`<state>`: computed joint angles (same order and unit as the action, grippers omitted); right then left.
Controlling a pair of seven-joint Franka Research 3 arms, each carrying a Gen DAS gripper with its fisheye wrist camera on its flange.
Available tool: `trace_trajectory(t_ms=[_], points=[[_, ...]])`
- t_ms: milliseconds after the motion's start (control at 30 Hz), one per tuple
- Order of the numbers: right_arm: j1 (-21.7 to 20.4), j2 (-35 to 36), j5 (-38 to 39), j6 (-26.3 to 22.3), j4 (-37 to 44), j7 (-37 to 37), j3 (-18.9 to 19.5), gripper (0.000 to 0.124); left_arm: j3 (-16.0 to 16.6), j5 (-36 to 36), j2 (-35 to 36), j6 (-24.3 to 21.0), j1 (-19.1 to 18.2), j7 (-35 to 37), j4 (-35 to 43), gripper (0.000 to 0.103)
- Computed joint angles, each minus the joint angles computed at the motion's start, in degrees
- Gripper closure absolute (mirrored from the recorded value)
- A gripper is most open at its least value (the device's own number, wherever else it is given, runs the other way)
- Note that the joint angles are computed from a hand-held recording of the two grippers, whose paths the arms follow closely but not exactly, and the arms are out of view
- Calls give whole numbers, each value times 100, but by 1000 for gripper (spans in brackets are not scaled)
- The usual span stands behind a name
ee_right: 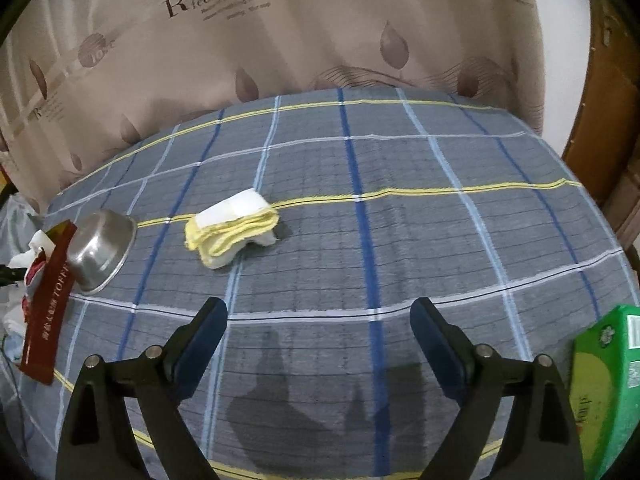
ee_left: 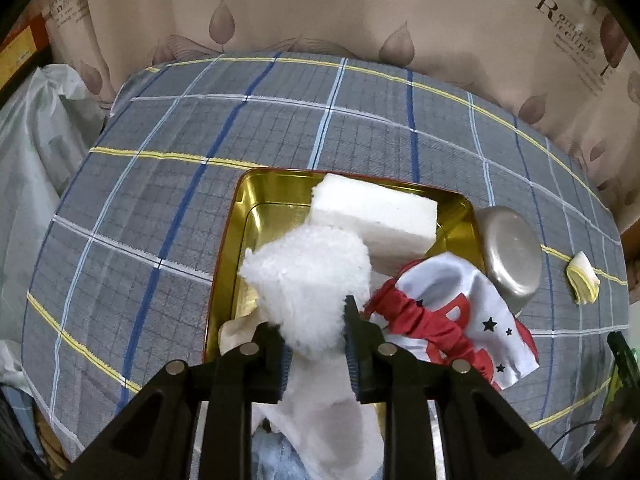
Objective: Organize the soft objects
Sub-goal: 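Carry the white fuzzy cloth into the gold tray and open the left gripper, then grasp the yellow-edged cloth with the right gripper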
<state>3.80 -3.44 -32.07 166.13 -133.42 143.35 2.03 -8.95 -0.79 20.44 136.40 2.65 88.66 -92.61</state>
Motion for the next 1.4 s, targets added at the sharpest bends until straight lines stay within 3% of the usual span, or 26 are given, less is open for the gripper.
trace_trajectory(t_ms=[267,500,833,1000,1267,1400], points=[[285,357,988,75,284,-804,-97,28,-8,84,-142,-21,13,221,-115,55],[523,654,1173,1,674,-1010,-241,27,50,257,-597,371,-37,400,-689,55],[865,1210,1446,-401,1435,-1466,-450,26,178,-37,-1528,1108,1,457,-1853,55],[942,1621,1857,-616,1944,-1861,-514,25,277,-245,-1730,1146,32,492,-2087,55],[1110,2214,1901,-928,2613,-2359,-715,25,402,-299,-1863,1144,102,394,-2307,55],[1348,2321,1646,-935,2689,-2255,-940,37,439,-179,-1849,1084,137,252,-2306,55]])
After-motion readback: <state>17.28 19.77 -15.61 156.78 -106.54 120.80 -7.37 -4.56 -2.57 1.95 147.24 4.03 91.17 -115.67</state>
